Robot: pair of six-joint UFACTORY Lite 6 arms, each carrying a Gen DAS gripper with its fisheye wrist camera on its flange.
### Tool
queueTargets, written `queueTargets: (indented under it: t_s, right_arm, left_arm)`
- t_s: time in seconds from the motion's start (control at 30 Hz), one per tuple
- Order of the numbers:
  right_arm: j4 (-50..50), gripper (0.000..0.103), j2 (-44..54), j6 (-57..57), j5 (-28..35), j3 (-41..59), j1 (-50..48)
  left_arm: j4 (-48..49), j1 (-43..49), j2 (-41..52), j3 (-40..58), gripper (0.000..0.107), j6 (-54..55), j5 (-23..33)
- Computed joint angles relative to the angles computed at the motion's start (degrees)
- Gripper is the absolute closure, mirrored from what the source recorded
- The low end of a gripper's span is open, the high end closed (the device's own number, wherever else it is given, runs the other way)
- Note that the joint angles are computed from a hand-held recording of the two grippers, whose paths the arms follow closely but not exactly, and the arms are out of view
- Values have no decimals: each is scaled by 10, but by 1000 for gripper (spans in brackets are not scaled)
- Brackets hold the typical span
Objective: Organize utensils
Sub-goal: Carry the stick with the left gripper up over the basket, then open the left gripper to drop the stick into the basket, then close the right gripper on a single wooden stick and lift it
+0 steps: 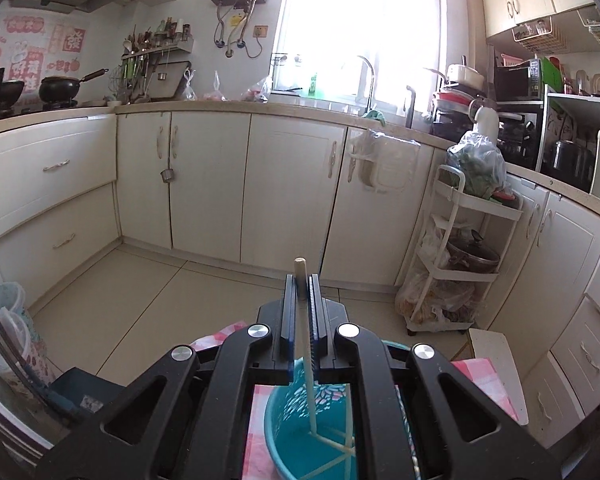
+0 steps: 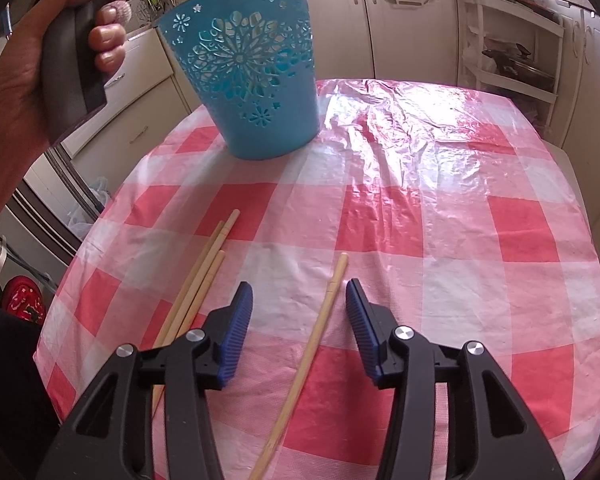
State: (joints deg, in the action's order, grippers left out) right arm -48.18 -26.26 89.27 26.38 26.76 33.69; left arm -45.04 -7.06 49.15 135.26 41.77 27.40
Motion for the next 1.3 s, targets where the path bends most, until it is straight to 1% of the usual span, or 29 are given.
queueTargets:
  t_s: [0.07,0.13,0.17,0.2,0.23,0.27,0.3,0.43,0.5,0.57,0.6,0.67,0.73,0.8,0.83,0.87,0.93,1.0,1.13,1.3]
  right_arm:
    - [0,55,1,1,0,0,1]
    - [-2,55,2,4,0,1,2]
    - [-3,55,3,5,0,2,2]
    - [-3,55,3,5,0,2,2]
    - [-3,55,3,5,1,2,3]
    - [-3,54,2,5,0,2,2]
    - [-3,54,1,5,-1,1,2]
    - [2,54,-18,7,-5,-11,0]
    - [-2,54,-22,22,1,-14,3]
    - [-10,59,-15,39,24,-8,17]
    - [-12,60,-10,45,36,-3,23]
    - [-12,64,0,58,63,6,40]
    - [-13,66,16,66,91,18,59]
    - [-14,71,45,68,127,40,77]
    - [-14,76,55,67,139,48,82]
    - [-15,89,59,62,139,50,82]
    - [-9,95,63,38,143,54,87]
    - [10,95,58,6,144,56,88]
    - [67,94,47,-64,123,59,51]
    - [56,95,43,-37,124,53,58]
  left_arm:
    - [-29,9,-41,-67,101,47,4]
    - [-61,22,-88,-138,96,95,10]
    - [-78,31,-115,-178,89,121,14]
    - [-94,40,-142,-218,78,147,18]
    - [-120,52,-177,-269,73,182,17]
    - [-150,66,-212,-320,62,221,17]
    - [-176,81,-244,-368,56,257,21]
    - [-232,142,-326,-497,44,345,53]
    - [-236,167,-339,-530,36,357,66]
    - [-212,184,-324,-529,36,332,79]
    - [-189,188,-310,-517,36,303,81]
    - [-171,195,-289,-498,36,280,89]
    - [-161,196,-282,-492,36,272,79]
    - [-160,201,-281,-489,36,276,87]
    - [-157,202,-281,-487,36,278,91]
    - [-156,204,-283,-490,36,284,93]
    - [-147,200,-287,-492,36,281,91]
    - [-133,197,-284,-484,36,269,96]
    - [-123,194,-285,-479,35,260,100]
    - [-122,184,-292,-488,34,262,90]
